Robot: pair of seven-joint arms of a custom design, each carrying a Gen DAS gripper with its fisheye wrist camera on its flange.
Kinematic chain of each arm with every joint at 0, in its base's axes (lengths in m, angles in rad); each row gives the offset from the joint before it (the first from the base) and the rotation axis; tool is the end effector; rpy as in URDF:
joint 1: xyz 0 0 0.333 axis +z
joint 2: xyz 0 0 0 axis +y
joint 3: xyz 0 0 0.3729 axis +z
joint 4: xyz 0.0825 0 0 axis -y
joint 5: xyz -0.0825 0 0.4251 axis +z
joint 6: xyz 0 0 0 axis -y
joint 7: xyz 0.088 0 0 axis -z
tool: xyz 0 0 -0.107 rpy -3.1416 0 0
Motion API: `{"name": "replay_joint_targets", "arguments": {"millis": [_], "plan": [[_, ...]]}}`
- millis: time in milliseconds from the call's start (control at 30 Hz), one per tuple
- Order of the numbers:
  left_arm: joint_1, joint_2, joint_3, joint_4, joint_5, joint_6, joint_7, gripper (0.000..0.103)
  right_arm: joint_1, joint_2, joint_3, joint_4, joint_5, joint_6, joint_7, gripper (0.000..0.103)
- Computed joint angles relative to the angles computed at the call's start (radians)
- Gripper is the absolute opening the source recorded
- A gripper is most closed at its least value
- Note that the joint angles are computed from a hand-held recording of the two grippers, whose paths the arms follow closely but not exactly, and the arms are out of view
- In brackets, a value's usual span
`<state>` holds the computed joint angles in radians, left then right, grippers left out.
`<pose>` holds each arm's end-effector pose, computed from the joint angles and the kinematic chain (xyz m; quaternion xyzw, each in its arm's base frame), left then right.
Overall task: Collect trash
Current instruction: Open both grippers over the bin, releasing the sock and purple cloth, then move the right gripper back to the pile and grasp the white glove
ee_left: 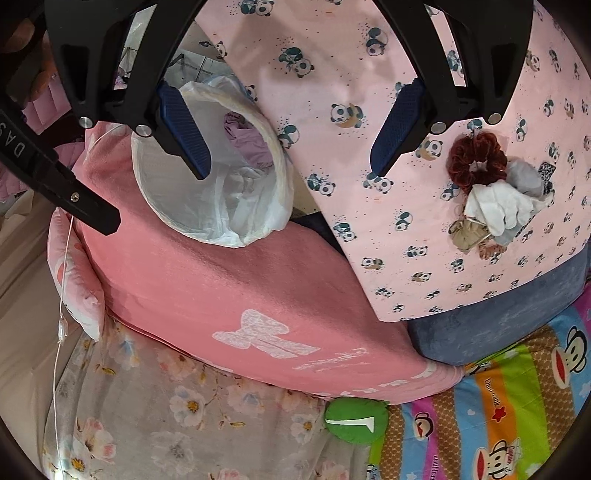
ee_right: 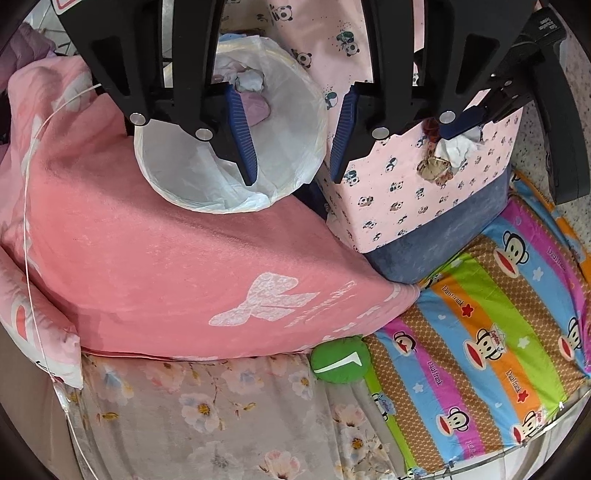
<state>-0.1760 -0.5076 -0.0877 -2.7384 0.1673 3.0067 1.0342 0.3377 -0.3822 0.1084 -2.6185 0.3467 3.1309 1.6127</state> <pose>0.3968 -0.1217 0.4866 -0.6891 0.6173 -0.3230 0.1994 0.4247 0.1743 0.5099 -0.6599 0.6147 -0.1724 0.3963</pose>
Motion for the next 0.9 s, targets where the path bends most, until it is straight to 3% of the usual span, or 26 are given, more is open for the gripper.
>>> {"name": "replay_joint_targets", "arguments": {"millis": [133,533,900], "plan": [[0.053,-0.043,-0.016,-0.032,0.02,-0.014,-0.028,0.084,-0.033,0.004,0.066,0.01,-0.038,-0.032,0.03,0.044],[0.119,-0.161,0.04,-0.123,0.027,-0.043,-0.028,0.084,-0.05,0.048,0.185,0.055,-0.178,-0.078,0.14,0.048],[0.195,-0.238,0.115,-0.195,0.001,-0.061,0.021,0.084,-0.038,0.118,0.245,0.123,-0.332,-0.115,0.257,0.048]]}}
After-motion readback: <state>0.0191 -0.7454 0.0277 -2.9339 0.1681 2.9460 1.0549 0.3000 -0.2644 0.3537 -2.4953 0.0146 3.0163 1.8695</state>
